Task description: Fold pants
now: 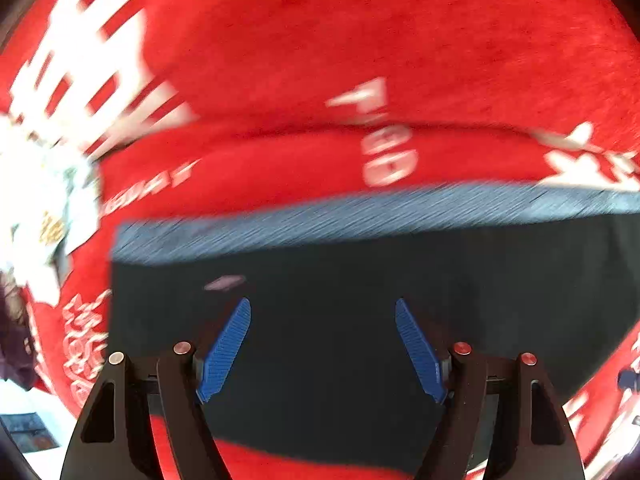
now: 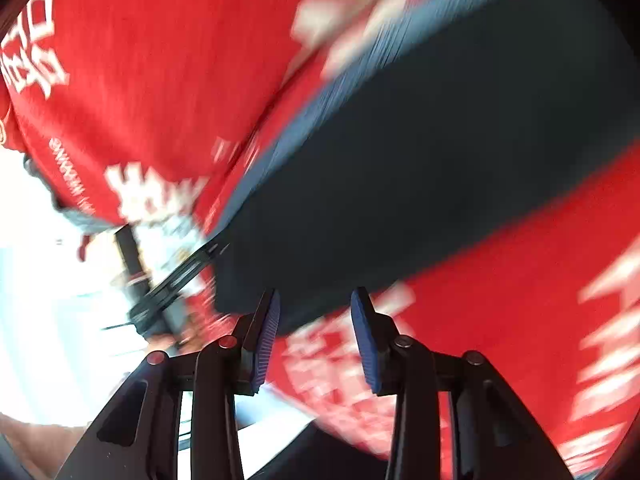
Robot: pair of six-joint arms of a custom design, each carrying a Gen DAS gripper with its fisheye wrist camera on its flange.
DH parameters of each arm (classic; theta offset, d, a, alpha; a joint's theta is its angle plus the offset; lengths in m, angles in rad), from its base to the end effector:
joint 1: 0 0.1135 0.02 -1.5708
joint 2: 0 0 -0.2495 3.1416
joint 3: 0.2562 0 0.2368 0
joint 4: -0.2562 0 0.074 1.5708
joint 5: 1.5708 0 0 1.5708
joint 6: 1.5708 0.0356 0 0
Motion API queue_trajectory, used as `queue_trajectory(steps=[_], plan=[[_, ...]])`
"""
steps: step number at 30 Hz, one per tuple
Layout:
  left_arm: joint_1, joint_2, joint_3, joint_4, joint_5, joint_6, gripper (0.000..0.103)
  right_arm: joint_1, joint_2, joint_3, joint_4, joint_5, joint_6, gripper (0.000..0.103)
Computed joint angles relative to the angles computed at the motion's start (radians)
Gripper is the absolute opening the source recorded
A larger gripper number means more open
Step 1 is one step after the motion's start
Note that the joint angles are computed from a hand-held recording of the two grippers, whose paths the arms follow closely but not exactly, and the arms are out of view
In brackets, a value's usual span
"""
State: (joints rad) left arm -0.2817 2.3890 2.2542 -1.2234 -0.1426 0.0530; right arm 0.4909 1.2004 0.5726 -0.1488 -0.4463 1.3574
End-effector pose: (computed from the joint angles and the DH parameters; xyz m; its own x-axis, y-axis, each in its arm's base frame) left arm 0.4435 -0.1231 0.2059 -0.9246 0.3222 -0.2033 0.2958 0.9434 0.1499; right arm 0.1921 0.1201 0.1857 -0.8119 0.5657 0.1446 0.4565 0.4606 0.7612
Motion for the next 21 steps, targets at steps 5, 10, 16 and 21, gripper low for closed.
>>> queue_trajectory(steps=[5,10,16,21], plan=[[0.166,-0.091,-0.338,0.172,-0.013,0.108,0.083,0.242,0.337,-0.058,0.581,0.171,0.367,0.041],[0.265,-0.074,-0.354,0.194,0.123,0.15,0.093,0.298,0.457,0.018,0.603,0.232,0.423,0.042],[0.287,-0.108,-0.433,0.263,0.149,0.193,0.093,0.319,0.408,0.223,0.166,0.267,0.294,0.007],[0.296,-0.142,-0.478,0.283,0.148,0.206,0.093,0.353,0.225,0.207,-0.15,0.32,0.274,0.012]])
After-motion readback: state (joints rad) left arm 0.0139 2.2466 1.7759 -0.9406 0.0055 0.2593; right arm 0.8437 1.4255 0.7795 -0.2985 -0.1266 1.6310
